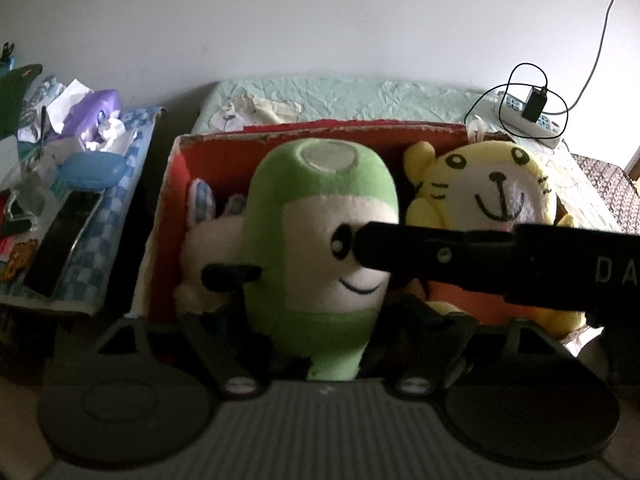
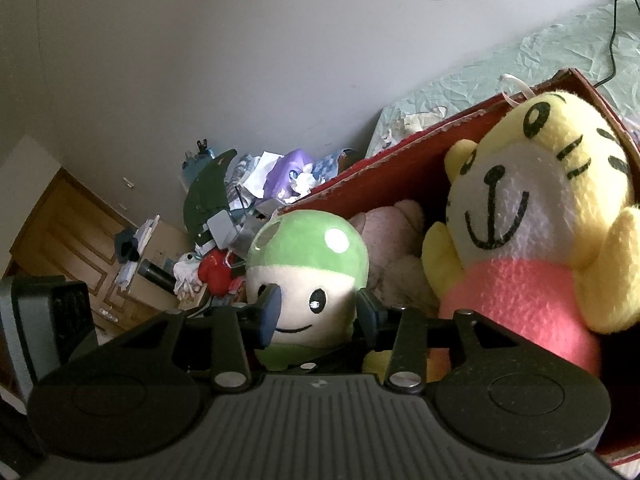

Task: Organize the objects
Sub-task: 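Lower the green pickle plush into the red box beside the tiger, then open the right tool to release the pickle plush and withdraw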

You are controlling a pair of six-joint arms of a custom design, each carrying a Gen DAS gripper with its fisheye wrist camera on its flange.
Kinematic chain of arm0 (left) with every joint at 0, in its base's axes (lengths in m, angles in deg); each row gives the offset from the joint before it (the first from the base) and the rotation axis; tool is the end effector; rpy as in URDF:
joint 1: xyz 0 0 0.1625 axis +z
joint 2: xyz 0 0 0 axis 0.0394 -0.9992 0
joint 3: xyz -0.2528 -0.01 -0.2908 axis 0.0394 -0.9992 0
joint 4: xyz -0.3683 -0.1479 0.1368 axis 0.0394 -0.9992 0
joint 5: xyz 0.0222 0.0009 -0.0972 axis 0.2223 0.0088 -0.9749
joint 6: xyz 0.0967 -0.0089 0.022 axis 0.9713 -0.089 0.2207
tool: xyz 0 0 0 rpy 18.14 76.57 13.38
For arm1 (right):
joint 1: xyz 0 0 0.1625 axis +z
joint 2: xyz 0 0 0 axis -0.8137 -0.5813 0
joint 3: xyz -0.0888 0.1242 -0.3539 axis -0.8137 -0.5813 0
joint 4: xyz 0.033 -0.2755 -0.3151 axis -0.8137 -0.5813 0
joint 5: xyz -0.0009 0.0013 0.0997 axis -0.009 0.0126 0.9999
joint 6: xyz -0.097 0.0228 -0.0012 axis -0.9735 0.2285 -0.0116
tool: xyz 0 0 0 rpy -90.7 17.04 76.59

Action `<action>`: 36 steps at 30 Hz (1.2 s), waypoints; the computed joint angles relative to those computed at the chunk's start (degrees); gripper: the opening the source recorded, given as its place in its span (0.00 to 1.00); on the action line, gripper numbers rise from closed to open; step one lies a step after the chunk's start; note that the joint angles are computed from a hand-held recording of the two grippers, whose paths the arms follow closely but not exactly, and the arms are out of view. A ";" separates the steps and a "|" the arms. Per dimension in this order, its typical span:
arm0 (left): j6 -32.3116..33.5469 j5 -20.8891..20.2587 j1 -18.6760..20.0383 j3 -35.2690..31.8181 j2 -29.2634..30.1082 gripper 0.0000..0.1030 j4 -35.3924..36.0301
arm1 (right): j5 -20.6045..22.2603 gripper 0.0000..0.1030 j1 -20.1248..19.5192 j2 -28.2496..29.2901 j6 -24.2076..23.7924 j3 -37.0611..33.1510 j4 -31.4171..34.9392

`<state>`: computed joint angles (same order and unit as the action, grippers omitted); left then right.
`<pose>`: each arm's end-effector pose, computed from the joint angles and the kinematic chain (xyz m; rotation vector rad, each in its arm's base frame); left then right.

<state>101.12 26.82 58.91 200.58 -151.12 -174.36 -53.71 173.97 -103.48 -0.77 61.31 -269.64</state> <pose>-0.0220 -0.4322 0.3051 0.7798 2.4218 -0.5930 0.3331 -0.3616 -0.0117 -0.2281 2.8476 -1.1029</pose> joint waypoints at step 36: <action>-1.25 4.55 -2.06 1.11 0.17 0.90 0.95 | -8.23 0.43 1.36 -1.16 1.78 3.86 -5.06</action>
<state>99.87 31.37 56.85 201.69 -150.96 -173.41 -61.94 175.33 -104.64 1.01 65.16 -274.70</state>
